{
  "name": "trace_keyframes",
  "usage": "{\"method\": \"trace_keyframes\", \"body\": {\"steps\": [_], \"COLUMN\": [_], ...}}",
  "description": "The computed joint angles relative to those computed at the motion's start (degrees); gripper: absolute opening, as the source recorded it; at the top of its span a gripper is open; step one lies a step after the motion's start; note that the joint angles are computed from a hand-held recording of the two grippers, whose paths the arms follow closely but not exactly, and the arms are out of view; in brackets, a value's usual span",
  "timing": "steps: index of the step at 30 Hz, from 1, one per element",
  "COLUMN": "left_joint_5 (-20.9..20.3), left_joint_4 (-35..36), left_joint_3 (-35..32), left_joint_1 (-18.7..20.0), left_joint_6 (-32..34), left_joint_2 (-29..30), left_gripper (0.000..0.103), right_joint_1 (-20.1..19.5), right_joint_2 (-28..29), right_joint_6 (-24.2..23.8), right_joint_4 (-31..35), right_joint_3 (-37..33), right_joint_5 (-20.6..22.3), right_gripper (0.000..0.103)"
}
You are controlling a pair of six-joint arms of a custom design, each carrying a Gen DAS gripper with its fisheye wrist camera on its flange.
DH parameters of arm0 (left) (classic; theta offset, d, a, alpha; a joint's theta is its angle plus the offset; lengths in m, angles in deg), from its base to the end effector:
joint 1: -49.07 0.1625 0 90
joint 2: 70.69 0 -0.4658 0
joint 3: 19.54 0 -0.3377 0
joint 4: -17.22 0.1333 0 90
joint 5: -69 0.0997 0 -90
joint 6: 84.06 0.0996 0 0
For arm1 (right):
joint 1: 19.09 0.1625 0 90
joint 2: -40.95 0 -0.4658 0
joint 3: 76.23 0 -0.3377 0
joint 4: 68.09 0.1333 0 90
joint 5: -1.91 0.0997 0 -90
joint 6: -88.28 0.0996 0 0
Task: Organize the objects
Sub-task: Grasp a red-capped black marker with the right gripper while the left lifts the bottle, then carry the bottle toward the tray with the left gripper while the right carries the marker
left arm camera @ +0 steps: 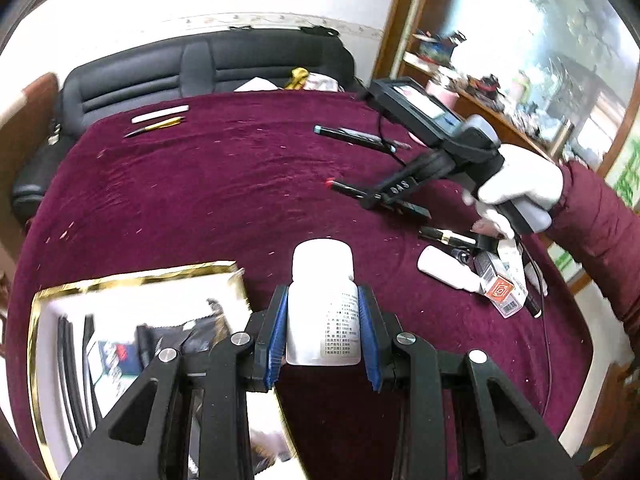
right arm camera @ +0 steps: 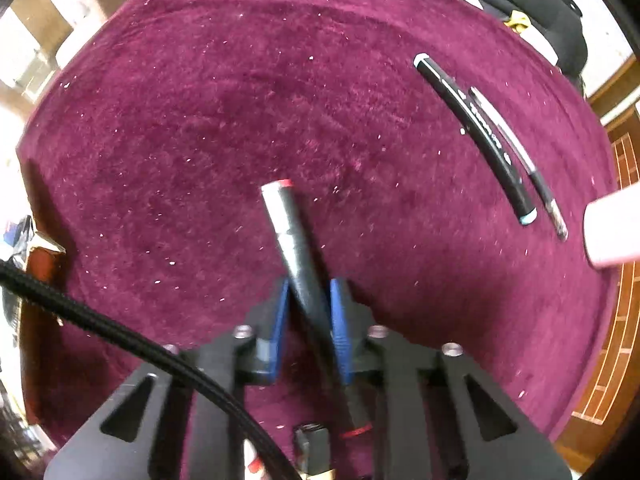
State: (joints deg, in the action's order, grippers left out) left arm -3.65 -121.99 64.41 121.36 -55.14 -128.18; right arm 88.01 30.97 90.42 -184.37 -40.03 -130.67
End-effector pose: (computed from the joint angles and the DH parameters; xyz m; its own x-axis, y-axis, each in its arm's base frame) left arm -0.0520 -0.6987 0.3557 -0.6909 0.5828 -0.4277 0.7022 0.6817 -0.2055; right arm 0.3163 -0.8040 0.0208 -0.7145 -0.1800 0.6761 -0.2675 0.9632 -0.0263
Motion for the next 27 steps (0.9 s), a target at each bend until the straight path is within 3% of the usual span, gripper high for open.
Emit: {"method": "trace_keyframes", "body": {"steps": [12,20,27], "left_joint_5": [-2.6,-1.4,1.5], "left_joint_4": [-4.6,-9.6,-11.8], "left_joint_3": [3.6,8.0,9.2], "left_joint_1": [4.4,6.5,8.3], "left_joint_6": [-7.2,-7.8,-7.0], "left_joint_2": [-6.7,-11.8,-14.2], "left_gripper": [0.028,0.028,0.028], "right_joint_1": [3.3,7.7,11.5], "right_joint_2": [-9.2,-8.6,-6.0], "right_joint_6": [0.1,-1.0,-2.7], "right_joint_4": [-24.8,-33.0,-30.8], "right_joint_3": [20.4,22.1,19.5], "right_joint_5": [7.0,11.9,18.4], "right_gripper": [0.013,0.013,0.013]}}
